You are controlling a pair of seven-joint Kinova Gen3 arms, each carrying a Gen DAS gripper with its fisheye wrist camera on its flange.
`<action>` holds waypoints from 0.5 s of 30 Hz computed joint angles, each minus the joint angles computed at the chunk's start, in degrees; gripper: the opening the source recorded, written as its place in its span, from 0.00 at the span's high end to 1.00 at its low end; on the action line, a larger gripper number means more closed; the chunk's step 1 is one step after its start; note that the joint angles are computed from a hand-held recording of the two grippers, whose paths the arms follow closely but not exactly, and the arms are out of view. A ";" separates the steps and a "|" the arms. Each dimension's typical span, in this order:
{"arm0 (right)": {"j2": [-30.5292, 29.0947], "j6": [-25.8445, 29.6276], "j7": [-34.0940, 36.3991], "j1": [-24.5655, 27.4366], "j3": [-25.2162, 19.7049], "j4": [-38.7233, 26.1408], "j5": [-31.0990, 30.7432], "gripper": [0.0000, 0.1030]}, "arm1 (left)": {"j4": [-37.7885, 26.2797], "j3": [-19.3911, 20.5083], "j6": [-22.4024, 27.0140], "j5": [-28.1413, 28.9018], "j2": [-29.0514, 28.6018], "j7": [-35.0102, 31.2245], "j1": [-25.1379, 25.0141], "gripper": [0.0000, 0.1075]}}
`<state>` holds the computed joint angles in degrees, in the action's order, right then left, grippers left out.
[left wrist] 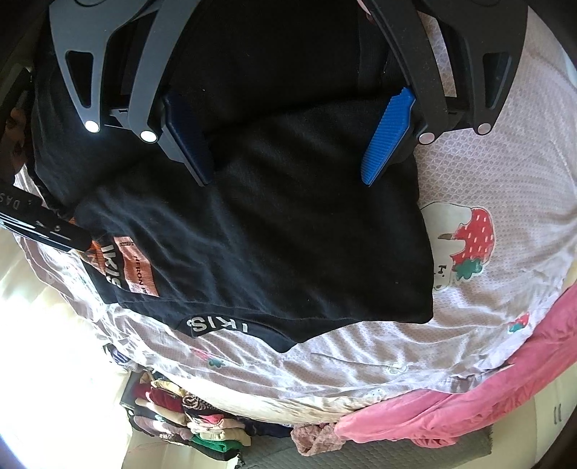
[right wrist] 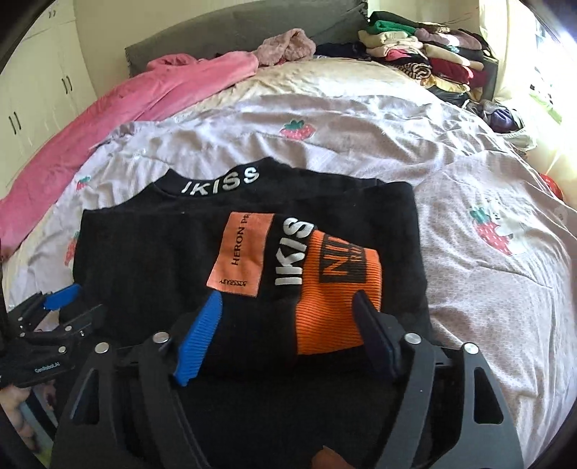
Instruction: Fold small clothes
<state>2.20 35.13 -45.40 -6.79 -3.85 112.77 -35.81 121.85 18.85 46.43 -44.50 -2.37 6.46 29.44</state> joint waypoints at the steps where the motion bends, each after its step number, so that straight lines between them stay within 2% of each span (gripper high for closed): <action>1: -0.23 0.27 0.21 0.24 0.18 0.08 -0.40 0.27 | 0.03 0.04 0.01 -0.02 -0.07 0.18 0.04 0.28; 4: -0.84 1.15 1.73 1.12 0.90 0.41 -2.56 0.15 | 0.03 0.08 -0.07 0.10 -0.30 0.29 -0.01 0.28; 10: -2.30 2.15 3.34 1.71 2.17 1.05 -4.77 0.15 | 0.08 0.37 -0.77 0.69 -1.17 0.09 -0.30 0.25; 12: -2.88 2.40 3.89 1.84 2.57 1.30 -5.28 0.09 | -0.20 0.88 -0.50 0.69 -1.32 0.18 -0.30 0.25; 15: -3.68 2.09 4.37 1.66 2.98 1.82 -5.65 0.08 | -0.41 1.54 -0.39 0.37 -1.62 0.61 -0.19 0.25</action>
